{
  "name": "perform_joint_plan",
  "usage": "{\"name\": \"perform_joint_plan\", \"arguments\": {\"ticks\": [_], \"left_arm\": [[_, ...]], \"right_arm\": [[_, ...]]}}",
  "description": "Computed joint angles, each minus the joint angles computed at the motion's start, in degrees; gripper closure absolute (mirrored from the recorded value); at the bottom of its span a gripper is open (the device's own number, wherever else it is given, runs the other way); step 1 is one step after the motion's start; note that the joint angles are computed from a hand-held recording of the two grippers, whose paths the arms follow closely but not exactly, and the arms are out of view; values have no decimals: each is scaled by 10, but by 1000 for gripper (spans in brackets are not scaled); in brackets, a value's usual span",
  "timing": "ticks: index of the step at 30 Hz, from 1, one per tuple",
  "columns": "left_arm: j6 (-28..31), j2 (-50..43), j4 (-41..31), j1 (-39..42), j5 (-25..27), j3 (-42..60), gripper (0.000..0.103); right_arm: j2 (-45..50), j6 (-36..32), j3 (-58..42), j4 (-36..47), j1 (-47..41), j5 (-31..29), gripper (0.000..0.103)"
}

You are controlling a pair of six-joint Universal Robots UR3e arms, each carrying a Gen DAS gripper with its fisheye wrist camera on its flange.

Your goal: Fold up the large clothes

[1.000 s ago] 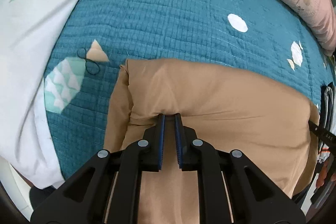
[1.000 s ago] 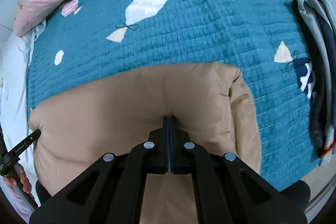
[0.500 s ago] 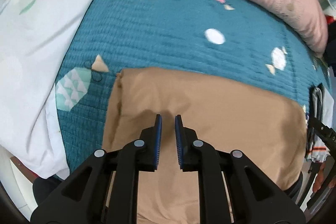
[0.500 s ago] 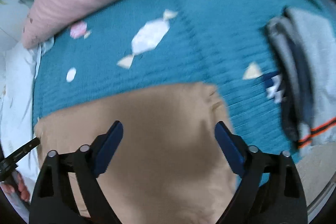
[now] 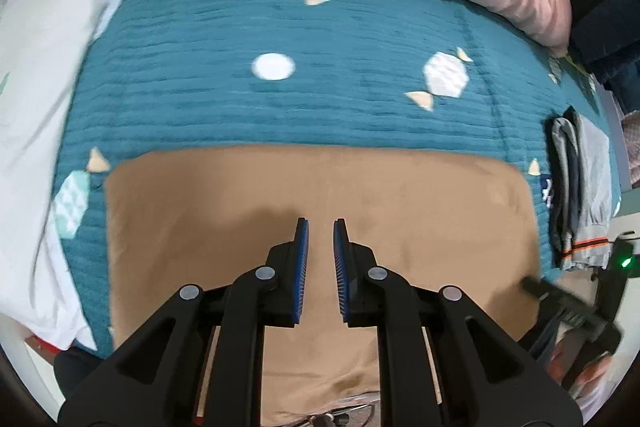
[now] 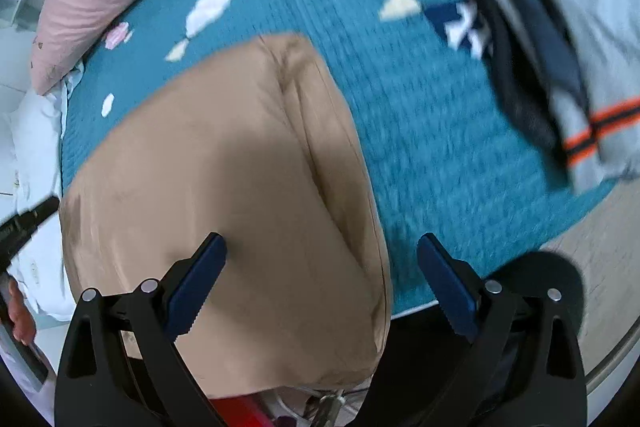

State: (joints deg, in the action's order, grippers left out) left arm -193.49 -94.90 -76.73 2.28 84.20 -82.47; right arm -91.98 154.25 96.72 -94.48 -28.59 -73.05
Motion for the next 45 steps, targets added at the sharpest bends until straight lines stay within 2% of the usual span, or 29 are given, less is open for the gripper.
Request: {"name": "perform_joint_plan", "arguments": {"ticks": [1,3,5,7,10,11,13,16,20,23,27,30,32,34,37,39,42,43,45], "left_arm": [[-5,-14,0,-8,1,15,90],[-17,-49,-4,-23,1,56,90],[-28,-85,-1,-29,-8,89,90],[-42,-121,4,-29,-23,114,90],[-38,-187,6,-11,-77,123,91],[-56,-218,8,-13,-68,125,97],[-67,-226,60,-6,-76,91,98],[-61,-229,18,-11,-63,130,101],[-28,-181,-22,-27,-47,134,102],[-29,-130,-75,-48,-14,109,102],[-42,-80,-51,-56,-40,-4,102],[-64,-77,48,-36,-57,-99,103],[-71,-75,18,-24,-68,-82,103],[-58,-65,-32,-42,-44,-45,103],[-45,-15,-67,-56,-53,-72,103],[-54,3,-57,-69,-43,-115,103],[-62,7,31,-63,-52,-215,101],[-68,16,28,-63,-52,-216,101],[-64,22,-38,-73,-50,-169,101]], "right_arm": [[-2,-4,10,7,-6,6,31],[-3,-18,16,39,-24,36,49],[-7,-17,28,28,-22,36,53],[-3,-10,40,8,-15,35,53],[10,7,49,-17,0,33,53],[14,11,50,-21,1,34,52],[26,22,43,-22,6,36,50],[36,28,31,-16,9,32,50],[36,24,30,-20,13,27,50],[36,24,32,-22,11,29,49],[30,19,47,-41,11,29,45],[26,29,57,-60,22,20,41],[24,41,63,-78,36,8,40],[24,46,64,-85,39,4,39],[23,48,67,-88,39,5,39],[25,47,68,-90,37,6,39],[24,51,69,-92,41,3,37],[26,52,68,-96,46,-2,36],[22,53,72,-99,48,-6,36]]}}
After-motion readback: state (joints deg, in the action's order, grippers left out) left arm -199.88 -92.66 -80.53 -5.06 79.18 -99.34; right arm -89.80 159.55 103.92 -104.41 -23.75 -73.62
